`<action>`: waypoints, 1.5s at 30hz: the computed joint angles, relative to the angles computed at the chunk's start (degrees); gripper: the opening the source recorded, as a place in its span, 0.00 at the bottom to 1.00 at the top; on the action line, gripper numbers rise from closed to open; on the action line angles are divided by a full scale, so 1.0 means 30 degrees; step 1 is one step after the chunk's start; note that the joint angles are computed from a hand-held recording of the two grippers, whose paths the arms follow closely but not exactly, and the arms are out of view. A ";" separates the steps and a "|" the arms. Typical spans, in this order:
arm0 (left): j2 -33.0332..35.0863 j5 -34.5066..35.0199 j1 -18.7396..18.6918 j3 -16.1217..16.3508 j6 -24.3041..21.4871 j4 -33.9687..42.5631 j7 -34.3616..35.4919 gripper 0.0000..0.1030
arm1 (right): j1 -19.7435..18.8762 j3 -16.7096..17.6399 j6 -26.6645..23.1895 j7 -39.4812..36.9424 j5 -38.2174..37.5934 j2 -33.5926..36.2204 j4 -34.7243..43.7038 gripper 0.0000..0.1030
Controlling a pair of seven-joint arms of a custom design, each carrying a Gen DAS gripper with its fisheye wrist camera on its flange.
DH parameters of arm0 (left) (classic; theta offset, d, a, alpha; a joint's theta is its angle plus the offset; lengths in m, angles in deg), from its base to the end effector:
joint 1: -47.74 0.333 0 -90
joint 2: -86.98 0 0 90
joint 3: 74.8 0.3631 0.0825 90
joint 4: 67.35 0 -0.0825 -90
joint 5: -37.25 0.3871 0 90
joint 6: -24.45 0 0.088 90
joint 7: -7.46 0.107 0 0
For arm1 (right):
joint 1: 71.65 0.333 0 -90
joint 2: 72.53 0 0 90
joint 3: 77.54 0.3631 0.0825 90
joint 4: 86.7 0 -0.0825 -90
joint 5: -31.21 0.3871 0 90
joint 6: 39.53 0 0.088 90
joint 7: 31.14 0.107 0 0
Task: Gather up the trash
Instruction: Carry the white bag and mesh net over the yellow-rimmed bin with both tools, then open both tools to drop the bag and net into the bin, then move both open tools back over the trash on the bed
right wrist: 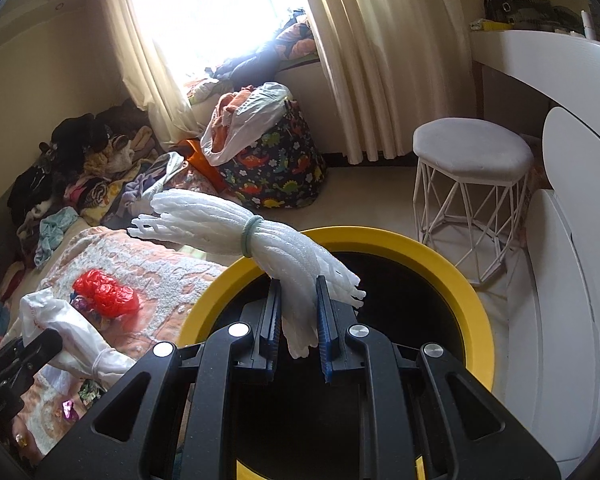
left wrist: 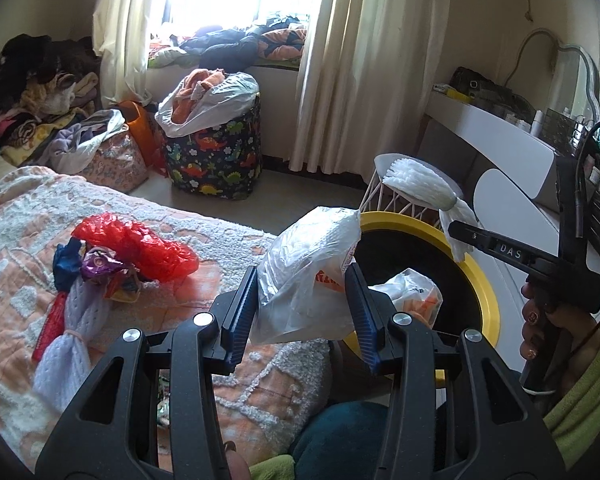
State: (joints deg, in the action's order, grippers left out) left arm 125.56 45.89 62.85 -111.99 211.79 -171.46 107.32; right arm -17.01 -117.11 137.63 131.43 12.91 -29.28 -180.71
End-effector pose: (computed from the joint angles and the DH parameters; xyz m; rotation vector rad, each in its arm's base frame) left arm 0.7016 -0.1952 0.3736 -1.3698 2.1051 -1.1930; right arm 0.6834 0.3472 0.3656 -1.3262 1.8786 -0.6478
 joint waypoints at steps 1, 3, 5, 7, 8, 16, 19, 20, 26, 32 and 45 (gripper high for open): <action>0.0068 0.0020 -0.0131 0.0053 -0.0075 0.0117 0.0012 0.36 | -0.0112 0.0117 -0.0118 -0.0015 0.0077 -0.0022 -0.0013 0.15; 0.0171 0.0042 -0.0417 0.0175 -0.0158 0.0301 0.0100 0.36 | -0.0304 0.0319 -0.0315 0.0073 0.0173 -0.0054 -0.0050 0.15; 0.0295 0.0016 -0.0761 0.0377 -0.0285 0.0542 0.0201 0.36 | -0.0421 0.0420 -0.0400 0.0291 0.0173 -0.0097 -0.0184 0.15; 0.0429 -0.0071 -0.0992 0.0483 -0.0433 0.0750 0.0326 0.36 | -0.0597 0.0589 -0.0498 0.0453 0.0153 -0.0160 -0.0296 0.15; 0.0504 -0.0115 -0.1133 0.0550 -0.0514 0.0877 0.0410 0.36 | -0.0684 0.0656 -0.0555 0.0546 0.0134 -0.0182 -0.0352 0.15; 0.0964 -0.0688 -0.2249 0.1210 -0.1189 0.1658 0.1242 0.36 | -0.1443 0.1464 -0.0962 0.1243 -0.0207 -0.0302 -0.0520 0.15; 0.1115 -0.1011 -0.2645 0.1460 -0.1430 0.1850 0.1573 0.36 | -0.1949 0.1988 -0.1028 0.1387 -0.0341 -0.0358 -0.0522 0.15; 0.1197 -0.1130 -0.2725 0.1494 -0.1584 0.1970 0.1682 0.36 | -0.2100 0.2146 -0.1024 0.1435 -0.0366 -0.0366 -0.0540 0.15; 0.1597 -0.1958 -0.2849 0.1269 -0.2312 0.2418 0.2603 0.36 | -0.3390 0.3628 -0.1476 0.1134 -0.0440 -0.0504 -0.0259 0.18; 0.2011 -0.2844 -0.2234 0.0344 -0.2473 0.2500 0.3666 0.60 | -0.3617 0.3867 -0.1905 0.1402 -0.1076 -0.0507 0.0008 0.44; 0.0945 -0.2404 -0.1501 0.0656 0.0479 0.0757 0.1358 0.89 | -0.1604 0.1157 -0.0859 0.4139 -0.3767 0.0073 0.0387 0.66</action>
State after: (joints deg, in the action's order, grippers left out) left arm 128.40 38.68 58.35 -110.02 213.23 -169.19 111.39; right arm -21.82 -113.64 135.05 143.85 1.61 -29.06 -179.55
